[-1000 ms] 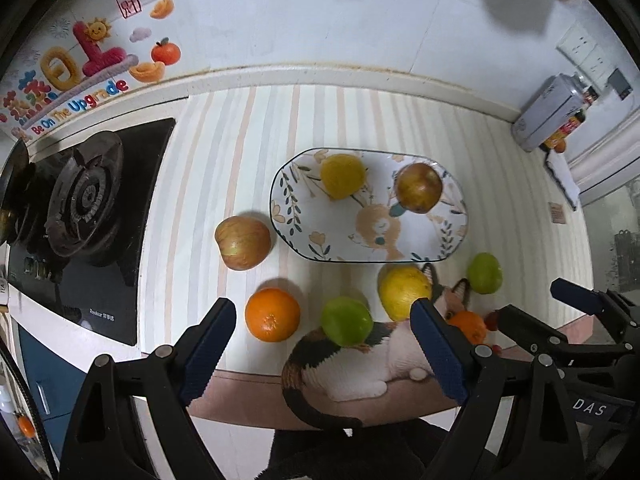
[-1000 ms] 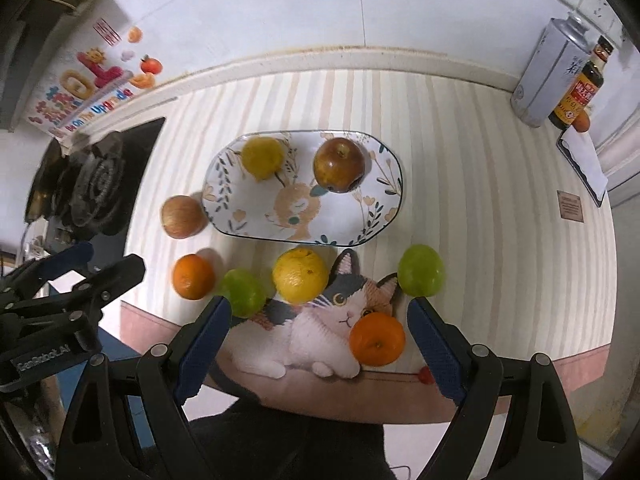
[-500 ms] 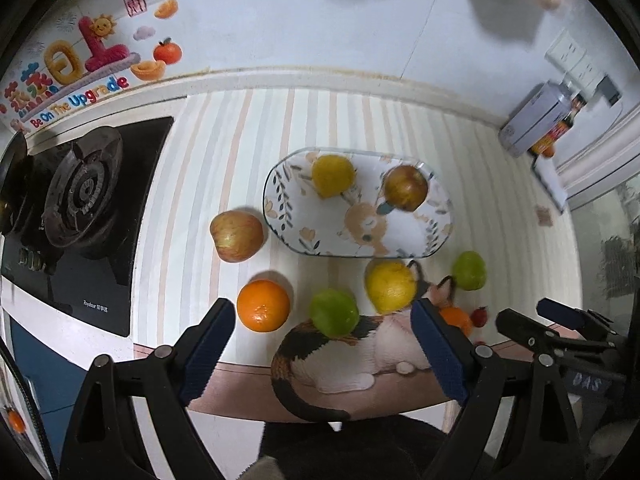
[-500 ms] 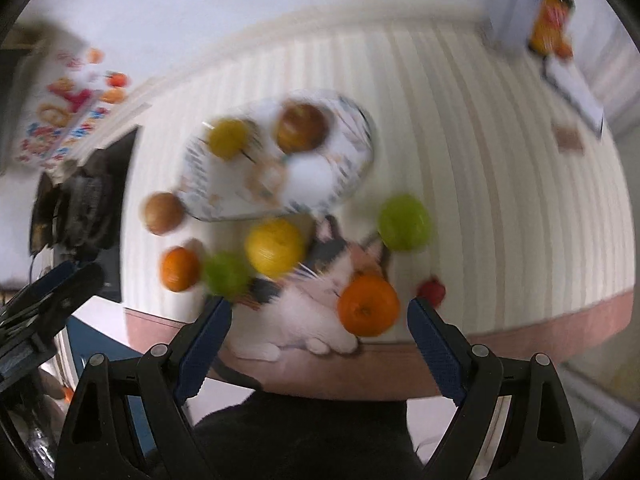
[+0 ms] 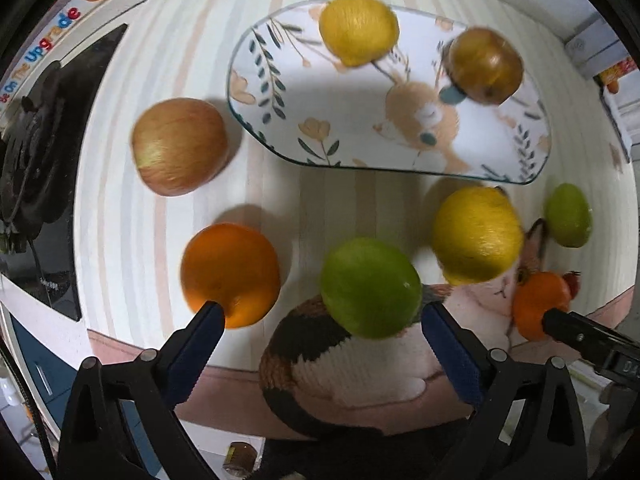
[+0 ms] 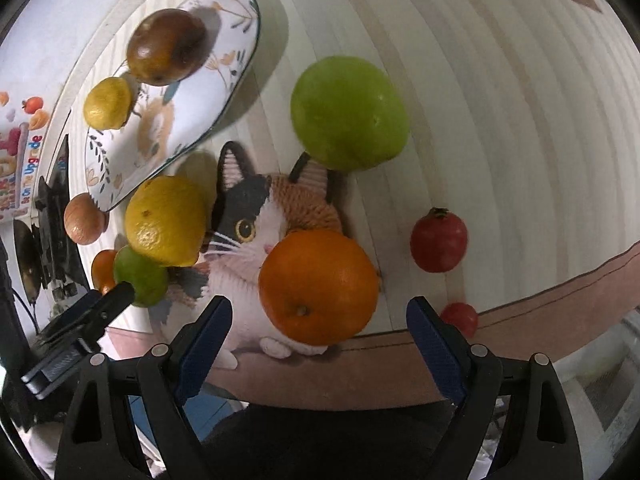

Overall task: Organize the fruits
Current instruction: 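Grasp the green lime with the left tool while the right tool grasps an orange, then lower both fruits onto the white plate and open both tools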

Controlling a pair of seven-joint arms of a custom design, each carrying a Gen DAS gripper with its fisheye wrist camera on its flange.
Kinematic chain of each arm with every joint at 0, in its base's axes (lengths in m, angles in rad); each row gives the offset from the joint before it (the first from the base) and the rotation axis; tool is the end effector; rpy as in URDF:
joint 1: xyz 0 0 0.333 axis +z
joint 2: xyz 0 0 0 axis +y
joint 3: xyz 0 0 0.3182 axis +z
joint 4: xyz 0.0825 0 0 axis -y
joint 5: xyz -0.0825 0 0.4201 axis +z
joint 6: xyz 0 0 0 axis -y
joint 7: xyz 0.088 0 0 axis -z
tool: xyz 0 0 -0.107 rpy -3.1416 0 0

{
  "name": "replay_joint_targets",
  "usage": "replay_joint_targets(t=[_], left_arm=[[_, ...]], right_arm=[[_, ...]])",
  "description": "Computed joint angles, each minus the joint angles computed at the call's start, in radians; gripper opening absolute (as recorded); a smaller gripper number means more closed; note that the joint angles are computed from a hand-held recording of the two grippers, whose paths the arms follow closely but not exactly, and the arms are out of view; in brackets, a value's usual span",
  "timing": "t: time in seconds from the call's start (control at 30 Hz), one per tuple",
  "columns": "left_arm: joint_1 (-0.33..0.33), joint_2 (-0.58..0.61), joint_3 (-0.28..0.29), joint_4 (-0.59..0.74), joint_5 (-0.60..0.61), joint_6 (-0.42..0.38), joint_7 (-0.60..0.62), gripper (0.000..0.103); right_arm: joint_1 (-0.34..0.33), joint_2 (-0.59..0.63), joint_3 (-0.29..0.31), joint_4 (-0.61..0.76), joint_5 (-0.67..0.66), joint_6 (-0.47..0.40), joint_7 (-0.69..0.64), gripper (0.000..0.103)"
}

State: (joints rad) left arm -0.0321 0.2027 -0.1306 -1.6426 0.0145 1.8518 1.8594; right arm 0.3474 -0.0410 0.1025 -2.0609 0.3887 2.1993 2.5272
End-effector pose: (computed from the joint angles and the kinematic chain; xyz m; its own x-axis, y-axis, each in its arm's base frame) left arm 0.6524 -0.1001 0.4882 -0.4373 -0.8993 0.0094 -0.8993 0.4372 -0.0114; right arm 0.5258 0.2691 0.4588 -0.6421 -0.7017 -0.3087 -0.7648 0.6140 0.1953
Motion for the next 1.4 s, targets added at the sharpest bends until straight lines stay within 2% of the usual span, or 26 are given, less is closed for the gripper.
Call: replay_joint_targets(t=[0.1, 0.37, 0.4, 0.47, 0.5, 0.73, 0.77, 0.8, 0.93, 1.03, 1.23, 1.4], left_arm=[[-0.011, -0.026, -0.004, -0.043, 0.032, 0.068, 0.007, 0.101], [-0.02, -0.05, -0.013, -0.066, 0.022, 0.075, 0.064, 0.097], [-0.023, -0.056, -0.014, -0.076, 0.019, 0.081, 0.072, 0.095], [-0.029, -0.059, -0.017, -0.089, 0.026, 0.088, 0.083, 0.075], [-0.031, -0.052, -0.018, -0.086, 0.02, 0.077, 0.091, 0.071], [-0.047, -0.04, -0.028, -0.109, -0.006, 0.087, 0.102, 0.069], [-0.046, -0.039, -0.029, -0.112, -0.019, 0.084, 0.107, 0.067], [-0.043, -0.035, -0.028, -0.109, -0.039, 0.076, 0.118, 0.057], [-0.049, -0.06, -0.029, -0.149, -0.035, 0.105, 0.111, 0.057], [-0.044, -0.074, -0.024, -0.153, -0.051, 0.096, 0.109, 0.057], [-0.007, -0.053, -0.01, -0.035, -0.139, 0.001, 0.138, 0.057], [0.019, 0.045, -0.007, 0.201, -0.214, -0.077, 0.12, 0.057]], right_arm=[[-0.003, 0.015, -0.003, 0.007, 0.009, -0.002, -0.013, 0.089], [0.0, 0.037, 0.002, 0.024, 0.016, -0.006, -0.036, 0.086], [0.001, 0.039, 0.002, 0.024, 0.016, -0.007, -0.035, 0.085], [0.002, 0.052, 0.003, 0.032, 0.019, -0.006, -0.037, 0.077], [0.002, 0.059, 0.004, 0.037, 0.021, -0.008, -0.037, 0.077], [0.01, 0.068, 0.009, 0.043, -0.032, -0.012, -0.013, 0.066], [0.012, 0.071, 0.01, 0.045, -0.035, -0.006, -0.011, 0.066], [0.013, 0.068, 0.011, 0.04, -0.036, 0.001, -0.011, 0.066], [0.02, 0.07, 0.015, 0.049, -0.072, -0.005, -0.003, 0.065], [0.023, 0.061, 0.017, 0.049, -0.063, 0.008, -0.006, 0.065], [0.024, 0.041, 0.014, 0.098, -0.097, 0.033, 0.003, 0.065], [0.016, 0.118, 0.008, 0.244, -0.139, 0.068, -0.024, 0.065]])
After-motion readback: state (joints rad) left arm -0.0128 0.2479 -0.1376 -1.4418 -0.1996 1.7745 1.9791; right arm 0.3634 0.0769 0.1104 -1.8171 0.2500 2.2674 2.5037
